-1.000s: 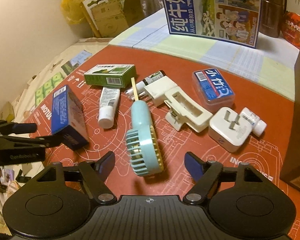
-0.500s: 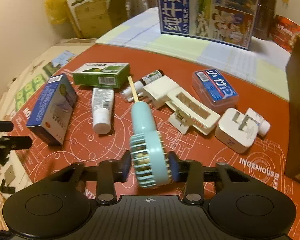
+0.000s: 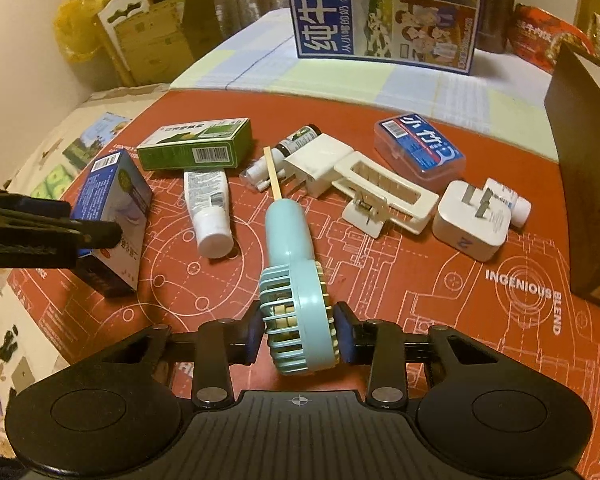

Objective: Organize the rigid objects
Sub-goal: 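Close the left tool on the blue box while the right tool grasps the fan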

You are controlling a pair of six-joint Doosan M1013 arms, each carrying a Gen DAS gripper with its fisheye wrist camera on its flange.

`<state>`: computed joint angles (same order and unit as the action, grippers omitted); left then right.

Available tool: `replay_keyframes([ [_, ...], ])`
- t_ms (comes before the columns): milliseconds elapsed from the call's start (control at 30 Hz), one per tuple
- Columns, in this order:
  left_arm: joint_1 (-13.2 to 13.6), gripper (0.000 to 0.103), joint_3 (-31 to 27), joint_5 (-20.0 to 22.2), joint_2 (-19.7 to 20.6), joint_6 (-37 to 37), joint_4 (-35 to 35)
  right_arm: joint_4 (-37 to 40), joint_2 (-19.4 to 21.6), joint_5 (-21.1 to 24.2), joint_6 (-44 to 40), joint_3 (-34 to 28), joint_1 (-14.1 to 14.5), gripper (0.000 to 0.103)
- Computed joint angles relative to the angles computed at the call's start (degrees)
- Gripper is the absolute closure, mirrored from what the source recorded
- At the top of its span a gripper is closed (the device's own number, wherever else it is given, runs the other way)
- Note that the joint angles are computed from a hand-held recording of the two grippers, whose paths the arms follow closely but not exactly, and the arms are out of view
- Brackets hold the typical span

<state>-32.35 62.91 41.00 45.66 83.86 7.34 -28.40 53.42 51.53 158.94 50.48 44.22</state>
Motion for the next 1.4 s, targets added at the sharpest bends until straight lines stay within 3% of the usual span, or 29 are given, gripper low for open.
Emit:
replay_keyframes([
  [100, 0.56, 0.068, -0.08, 1.26, -0.04, 2.35, -1.48, -0.58, 0.7, 1.73, -0.32, -1.47, 0.27, 0.068],
  [533, 1.53, 0.064, -1.46, 2.94, 0.62, 10.0, -4.97, 1.74, 4.06, 6.87, -3.8, -7.42, -0.31, 0.065],
  [1000, 2.16, 0.064, -6.52, 7.71, 4.02, 15.09, -7.55, 6.23, 5.27, 8.1, -4.28, -9.09, -1.22, 0.065],
  [1400, 2.4, 0.068, -5.99, 6.42, 3.95, 16.75, -8.74, 5.46, 6.27, 9.15, -5.32, -11.05, -1.02, 0.069],
])
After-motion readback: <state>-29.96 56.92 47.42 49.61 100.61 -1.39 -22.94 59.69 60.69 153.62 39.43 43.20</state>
